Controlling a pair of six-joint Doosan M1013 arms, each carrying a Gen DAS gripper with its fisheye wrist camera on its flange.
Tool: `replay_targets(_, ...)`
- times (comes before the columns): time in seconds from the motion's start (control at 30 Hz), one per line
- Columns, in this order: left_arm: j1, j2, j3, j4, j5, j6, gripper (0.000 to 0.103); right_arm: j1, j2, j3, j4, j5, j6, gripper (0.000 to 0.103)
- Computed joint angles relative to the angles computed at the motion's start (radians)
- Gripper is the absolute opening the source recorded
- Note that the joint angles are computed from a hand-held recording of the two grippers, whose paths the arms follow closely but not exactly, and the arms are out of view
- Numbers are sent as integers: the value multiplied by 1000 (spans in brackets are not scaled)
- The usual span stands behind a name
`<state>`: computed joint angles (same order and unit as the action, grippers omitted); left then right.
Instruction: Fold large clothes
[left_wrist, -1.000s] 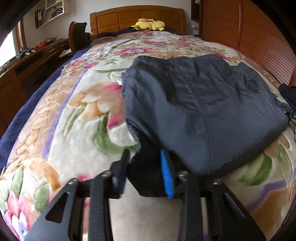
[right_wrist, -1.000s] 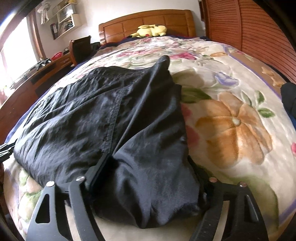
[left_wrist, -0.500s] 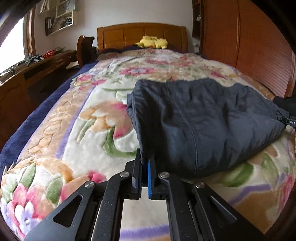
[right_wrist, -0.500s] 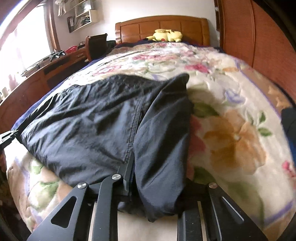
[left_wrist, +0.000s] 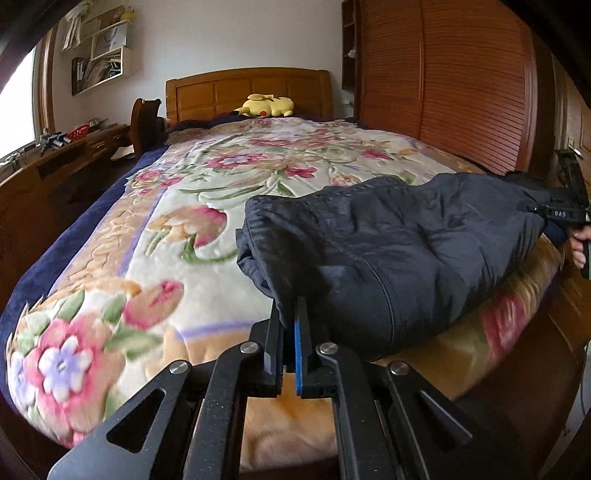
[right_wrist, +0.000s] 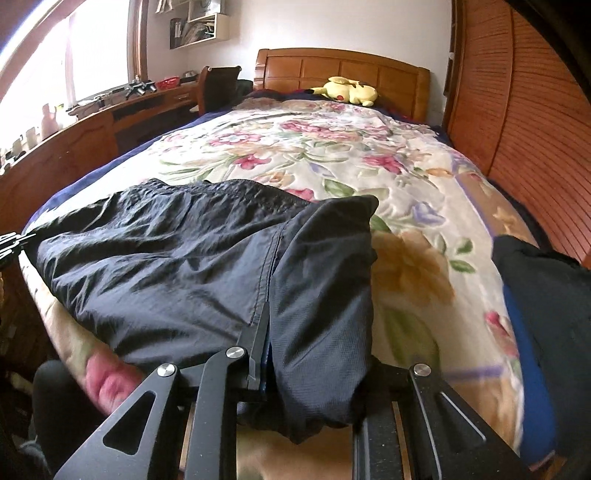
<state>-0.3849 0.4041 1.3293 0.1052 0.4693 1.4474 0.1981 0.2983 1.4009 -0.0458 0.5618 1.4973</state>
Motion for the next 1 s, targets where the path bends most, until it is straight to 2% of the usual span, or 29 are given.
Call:
replay_targets(0.23,-11,-1,20,89,-13,-88,5,13,6,8,-91,39,77,21)
replay_targets(0.27,-14,0,19,112,-7,-110,9,12,7,9,-90,41,88,22)
replay_targets(0.43,-30,-27,59,172,-55,-171,37,9,9,14,-81,31,140,28)
replay_targets(0.53,-41,-32,58,192,-69,-190,59,14,2,27,-120,28,199,42)
replay_targets(0.57,-45,-32,55,193,-71,-188,72,15,1,29,-142,26,225,45)
replay_targets(0.6,-49,-32,51,182,-78,-177,79,18,-2,32,-148,24,242,46)
replay_targets(0.67,-58,-28,36,134,-92,-134,80,18,0,34,-151,20,264,57)
replay_targets(0.77,-74,-16,14,96,-111,-112,80,23,-4,44,-179,8,304,64)
replay_targets(0.87,-97,17,-38,62,-84,-71,80,24,-18,64,-201,-11,324,69)
replay_targets(1.0,-113,59,-99,-30,-47,14,80,18,-47,101,-148,-75,295,77)
